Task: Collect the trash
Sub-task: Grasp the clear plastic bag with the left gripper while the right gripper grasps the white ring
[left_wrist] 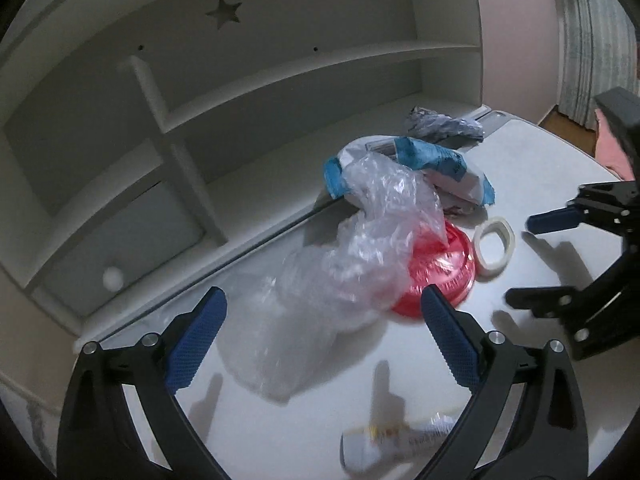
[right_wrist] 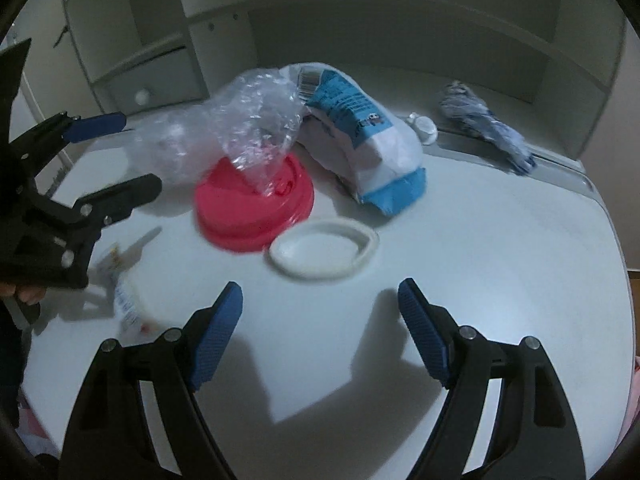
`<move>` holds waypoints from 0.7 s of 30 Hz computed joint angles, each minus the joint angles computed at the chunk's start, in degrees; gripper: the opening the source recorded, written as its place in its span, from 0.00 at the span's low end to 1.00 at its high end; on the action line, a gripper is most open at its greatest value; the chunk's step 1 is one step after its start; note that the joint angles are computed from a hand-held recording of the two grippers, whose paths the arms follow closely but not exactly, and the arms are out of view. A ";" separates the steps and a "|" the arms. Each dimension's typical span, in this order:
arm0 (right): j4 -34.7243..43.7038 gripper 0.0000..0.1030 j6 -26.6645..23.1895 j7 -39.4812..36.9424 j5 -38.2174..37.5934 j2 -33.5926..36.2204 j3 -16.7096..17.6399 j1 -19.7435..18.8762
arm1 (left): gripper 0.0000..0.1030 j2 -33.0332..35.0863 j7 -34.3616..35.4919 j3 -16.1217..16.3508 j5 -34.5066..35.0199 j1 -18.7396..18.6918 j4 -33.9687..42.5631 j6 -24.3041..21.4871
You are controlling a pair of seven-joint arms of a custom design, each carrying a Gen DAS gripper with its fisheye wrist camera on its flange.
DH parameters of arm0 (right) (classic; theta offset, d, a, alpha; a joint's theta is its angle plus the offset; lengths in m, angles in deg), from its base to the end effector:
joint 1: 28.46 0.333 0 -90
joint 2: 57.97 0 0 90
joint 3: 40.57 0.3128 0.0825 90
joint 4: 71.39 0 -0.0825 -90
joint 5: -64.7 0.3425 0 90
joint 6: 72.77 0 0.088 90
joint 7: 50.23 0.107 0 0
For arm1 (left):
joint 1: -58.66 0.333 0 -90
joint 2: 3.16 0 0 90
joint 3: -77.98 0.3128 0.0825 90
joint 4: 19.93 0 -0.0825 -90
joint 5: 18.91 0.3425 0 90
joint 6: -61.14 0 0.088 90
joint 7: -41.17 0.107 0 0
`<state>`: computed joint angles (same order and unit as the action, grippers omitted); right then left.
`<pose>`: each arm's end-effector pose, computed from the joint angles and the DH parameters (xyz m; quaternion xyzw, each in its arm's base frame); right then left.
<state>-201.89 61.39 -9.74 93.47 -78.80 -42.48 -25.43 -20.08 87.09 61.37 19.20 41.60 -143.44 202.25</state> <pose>0.4411 0.0144 0.5580 -0.8459 0.4423 -0.1140 0.2751 0.3869 -0.2779 0.5925 -0.5652 0.7173 -0.2310 0.3356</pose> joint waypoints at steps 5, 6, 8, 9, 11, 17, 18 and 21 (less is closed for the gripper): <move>0.98 0.73 3.39 0.21 -0.43 2.39 1.14 1.01 | 0.57 1.88 2.70 1.05 -1.09 -0.36 0.17 3.38; 0.54 0.65 4.44 -0.48 -0.22 2.27 1.24 1.41 | 0.43 2.14 3.73 1.26 -2.15 -0.57 0.27 3.12; 0.23 0.58 5.22 -1.17 0.87 2.05 1.03 2.06 | 0.30 2.62 4.29 0.97 -3.00 -0.62 0.53 1.94; 0.15 0.57 5.18 -0.60 0.67 1.93 1.16 1.99 | 0.28 2.43 3.67 0.67 -2.46 -0.41 0.34 1.67; -0.32 0.57 5.22 -0.58 0.70 1.43 1.05 2.06 | 0.26 1.74 3.20 0.65 -3.15 -0.56 0.29 1.47; -3.12 0.56 3.14 -2.35 2.27 -4.13 -1.27 1.22 | 0.25 -1.93 -0.03 -1.11 -2.87 -1.18 0.59 -2.22; -3.49 0.56 1.96 -2.78 2.59 -5.63 -2.12 0.65 | 0.25 -2.61 -0.71 -1.50 -2.81 -1.43 0.63 -2.82; -4.32 0.56 -0.75 -3.59 3.02 -8.65 -3.80 -1.35 | 0.25 -3.57 -2.43 -3.01 -3.68 -2.99 2.25 -5.23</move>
